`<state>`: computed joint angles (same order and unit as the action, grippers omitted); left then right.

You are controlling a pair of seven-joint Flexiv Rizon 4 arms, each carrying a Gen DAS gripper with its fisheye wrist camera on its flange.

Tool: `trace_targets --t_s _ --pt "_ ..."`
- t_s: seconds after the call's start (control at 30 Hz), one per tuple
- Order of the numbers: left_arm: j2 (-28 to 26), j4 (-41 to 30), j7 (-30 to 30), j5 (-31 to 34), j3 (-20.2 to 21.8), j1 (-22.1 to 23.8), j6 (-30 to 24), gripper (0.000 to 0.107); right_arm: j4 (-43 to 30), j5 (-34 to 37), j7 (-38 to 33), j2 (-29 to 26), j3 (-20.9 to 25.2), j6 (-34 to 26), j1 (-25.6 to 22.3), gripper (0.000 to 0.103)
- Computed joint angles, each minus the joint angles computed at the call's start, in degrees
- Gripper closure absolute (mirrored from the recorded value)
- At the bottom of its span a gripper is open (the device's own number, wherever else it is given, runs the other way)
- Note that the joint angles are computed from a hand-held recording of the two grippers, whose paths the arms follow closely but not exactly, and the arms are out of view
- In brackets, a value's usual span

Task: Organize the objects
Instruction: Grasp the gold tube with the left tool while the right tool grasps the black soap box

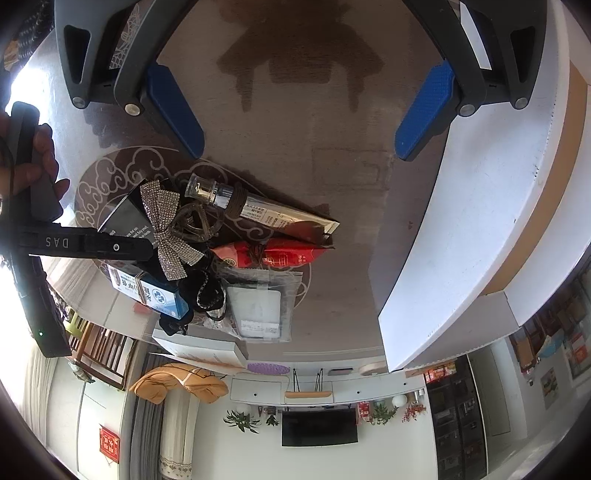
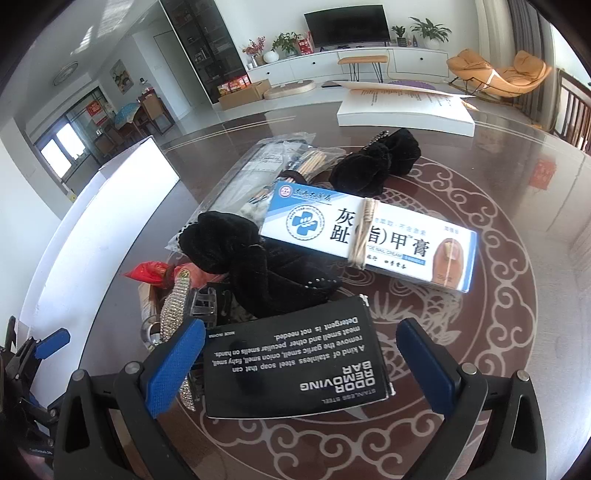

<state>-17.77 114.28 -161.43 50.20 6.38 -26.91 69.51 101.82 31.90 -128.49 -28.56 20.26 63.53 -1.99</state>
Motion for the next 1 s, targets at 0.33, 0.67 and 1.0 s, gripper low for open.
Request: trace_targets --t_s 0.33,0.67,1.0 --pt "-6.92 -1.39 8.17 -15.45 -0.98 8.57 7.35 0.004 9.19 6.7 -15.17 12.9 -1.13 -13.72 -5.81 0.001" --pt "-8.76 -1.51 12.3 -19.93 4.88 0.67 -0.53 0.004 15.84 11.7 -23.47 19.53 -6.9 -5.52 -0.65 0.001" --pt "-7.64 1.18 28.92 -25.52 0.1 4.01 5.2 0.08 8.08 0.71 -31.22 10.82 -7.0 -8.38 6.85 0.001"
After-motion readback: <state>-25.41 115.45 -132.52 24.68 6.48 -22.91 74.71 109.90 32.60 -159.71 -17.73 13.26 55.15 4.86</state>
